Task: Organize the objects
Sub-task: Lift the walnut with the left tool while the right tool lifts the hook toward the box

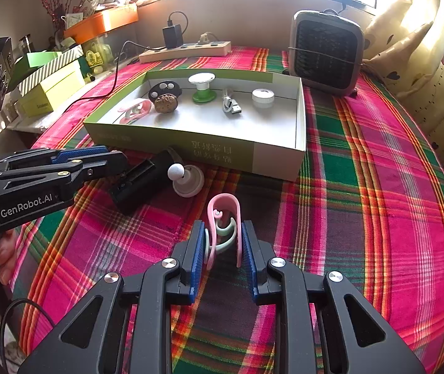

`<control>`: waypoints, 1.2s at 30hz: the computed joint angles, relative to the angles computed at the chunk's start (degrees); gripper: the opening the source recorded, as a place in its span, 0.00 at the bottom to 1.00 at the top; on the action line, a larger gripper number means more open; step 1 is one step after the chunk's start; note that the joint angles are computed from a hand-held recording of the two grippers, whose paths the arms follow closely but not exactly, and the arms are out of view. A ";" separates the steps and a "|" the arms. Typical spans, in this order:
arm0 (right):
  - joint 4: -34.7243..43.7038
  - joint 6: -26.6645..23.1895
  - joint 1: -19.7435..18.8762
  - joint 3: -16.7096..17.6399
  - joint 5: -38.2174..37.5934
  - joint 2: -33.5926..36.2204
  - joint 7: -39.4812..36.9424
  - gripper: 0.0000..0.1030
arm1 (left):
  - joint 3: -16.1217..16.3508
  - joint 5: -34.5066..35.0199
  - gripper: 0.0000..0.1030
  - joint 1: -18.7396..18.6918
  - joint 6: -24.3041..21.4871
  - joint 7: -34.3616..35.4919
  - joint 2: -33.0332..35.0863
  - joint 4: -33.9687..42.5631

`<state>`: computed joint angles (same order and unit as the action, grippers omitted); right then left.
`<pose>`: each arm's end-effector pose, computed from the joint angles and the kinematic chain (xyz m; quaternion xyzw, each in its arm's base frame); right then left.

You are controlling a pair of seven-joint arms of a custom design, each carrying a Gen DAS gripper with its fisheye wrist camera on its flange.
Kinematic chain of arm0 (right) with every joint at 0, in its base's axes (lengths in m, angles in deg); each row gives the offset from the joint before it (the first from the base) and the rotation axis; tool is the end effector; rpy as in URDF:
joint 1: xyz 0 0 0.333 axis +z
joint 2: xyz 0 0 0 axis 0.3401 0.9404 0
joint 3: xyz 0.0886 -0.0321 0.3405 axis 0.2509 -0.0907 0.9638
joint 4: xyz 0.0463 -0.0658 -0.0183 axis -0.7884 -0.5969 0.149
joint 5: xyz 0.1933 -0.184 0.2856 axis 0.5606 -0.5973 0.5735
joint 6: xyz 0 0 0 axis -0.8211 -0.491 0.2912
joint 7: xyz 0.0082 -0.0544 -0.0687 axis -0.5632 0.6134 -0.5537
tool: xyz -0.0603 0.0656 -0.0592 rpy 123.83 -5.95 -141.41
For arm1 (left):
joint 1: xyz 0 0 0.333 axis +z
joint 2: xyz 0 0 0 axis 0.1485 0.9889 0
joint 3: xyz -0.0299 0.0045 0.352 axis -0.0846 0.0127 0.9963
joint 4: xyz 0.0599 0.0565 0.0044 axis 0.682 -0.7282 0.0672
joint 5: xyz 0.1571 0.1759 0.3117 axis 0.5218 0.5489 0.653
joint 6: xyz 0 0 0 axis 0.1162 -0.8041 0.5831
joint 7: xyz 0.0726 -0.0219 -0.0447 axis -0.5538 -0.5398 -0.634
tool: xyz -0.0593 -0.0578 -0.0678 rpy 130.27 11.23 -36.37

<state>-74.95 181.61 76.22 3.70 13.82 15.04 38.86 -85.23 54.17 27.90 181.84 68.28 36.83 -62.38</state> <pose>0.5793 0.3194 0.3204 -0.6979 0.6333 -0.2021 0.2666 0.6578 -0.1302 0.3308 -0.5525 0.7573 -0.3197 0.1378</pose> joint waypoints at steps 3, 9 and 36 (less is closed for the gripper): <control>0.02 -0.07 0.15 -0.18 -0.02 -0.06 0.00 0.24 | -0.37 0.09 0.25 0.35 0.31 0.07 0.01 -0.12; -0.40 0.68 0.02 -0.06 0.32 -0.64 -0.18 0.24 | -1.41 0.44 0.25 1.62 1.27 -0.67 -0.30 -0.66; 1.29 2.00 -0.35 -1.31 4.33 -2.09 -5.95 0.24 | -2.66 3.57 0.25 2.90 2.04 -3.23 -1.04 1.16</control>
<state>-73.65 183.61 75.88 2.39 18.15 12.95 32.91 -87.89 57.74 30.80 183.88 65.06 35.79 -61.22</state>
